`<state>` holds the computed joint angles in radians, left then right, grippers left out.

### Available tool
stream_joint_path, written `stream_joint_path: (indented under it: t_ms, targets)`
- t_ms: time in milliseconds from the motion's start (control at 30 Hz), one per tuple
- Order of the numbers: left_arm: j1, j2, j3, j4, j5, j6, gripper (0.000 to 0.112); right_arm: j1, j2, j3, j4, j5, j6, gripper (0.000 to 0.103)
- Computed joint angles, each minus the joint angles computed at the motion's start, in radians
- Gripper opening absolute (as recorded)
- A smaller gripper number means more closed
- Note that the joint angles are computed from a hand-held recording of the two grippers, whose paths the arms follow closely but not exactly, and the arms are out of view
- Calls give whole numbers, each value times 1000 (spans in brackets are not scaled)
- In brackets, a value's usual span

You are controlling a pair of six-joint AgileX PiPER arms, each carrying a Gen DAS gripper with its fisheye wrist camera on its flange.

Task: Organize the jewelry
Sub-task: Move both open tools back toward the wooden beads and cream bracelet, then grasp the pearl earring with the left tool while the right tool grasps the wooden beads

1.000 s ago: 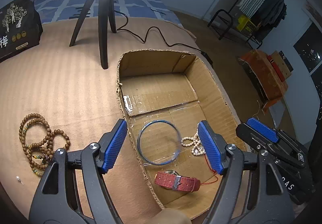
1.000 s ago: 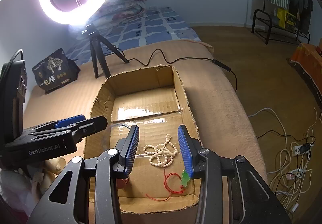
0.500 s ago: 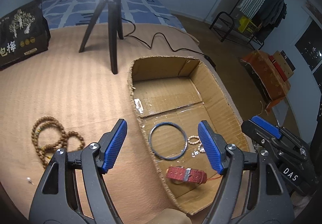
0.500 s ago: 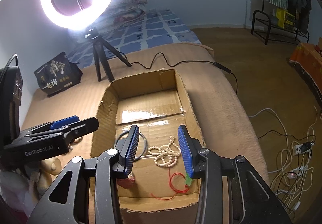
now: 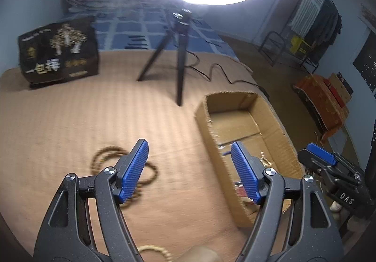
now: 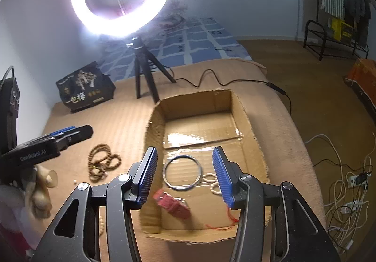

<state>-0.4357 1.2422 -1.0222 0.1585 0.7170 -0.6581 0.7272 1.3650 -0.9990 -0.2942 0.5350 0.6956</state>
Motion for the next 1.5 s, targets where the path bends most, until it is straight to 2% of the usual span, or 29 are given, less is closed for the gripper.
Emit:
stream_joint_path:
  t_ms: [100,267,400,500,700,800,900,1200,1500]
  targets:
    - [57,-57,19,-18,37,71,75,25,0,-18,6,2,13,60]
    - [180,-148,64,-83,87,221,75,70,21,-55,39,2,19,71]
    - [306,-216,119,-168,115,371,75,120,55,-89,29,9,37,71]
    - [436,-256,169,-278,141,540,75,152,96,-123,34,17,43,72]
    - [646,-297,240,-439,187,797,75,210,177,-195,39,37,54,72]
    - [749,-295,264,-523,216,914,66,224,232,-237,70,34,53,72]
    - [829,-282,290,-593,239,1002,65,229,286,-276,113,30,43,72]
    - [826,-264,375,-608,228,1092,55,229,448,-407,229,40,-2,72]
    - [783,-241,444,-608,189,1132,46,256,623,-586,271,146,-33,72]
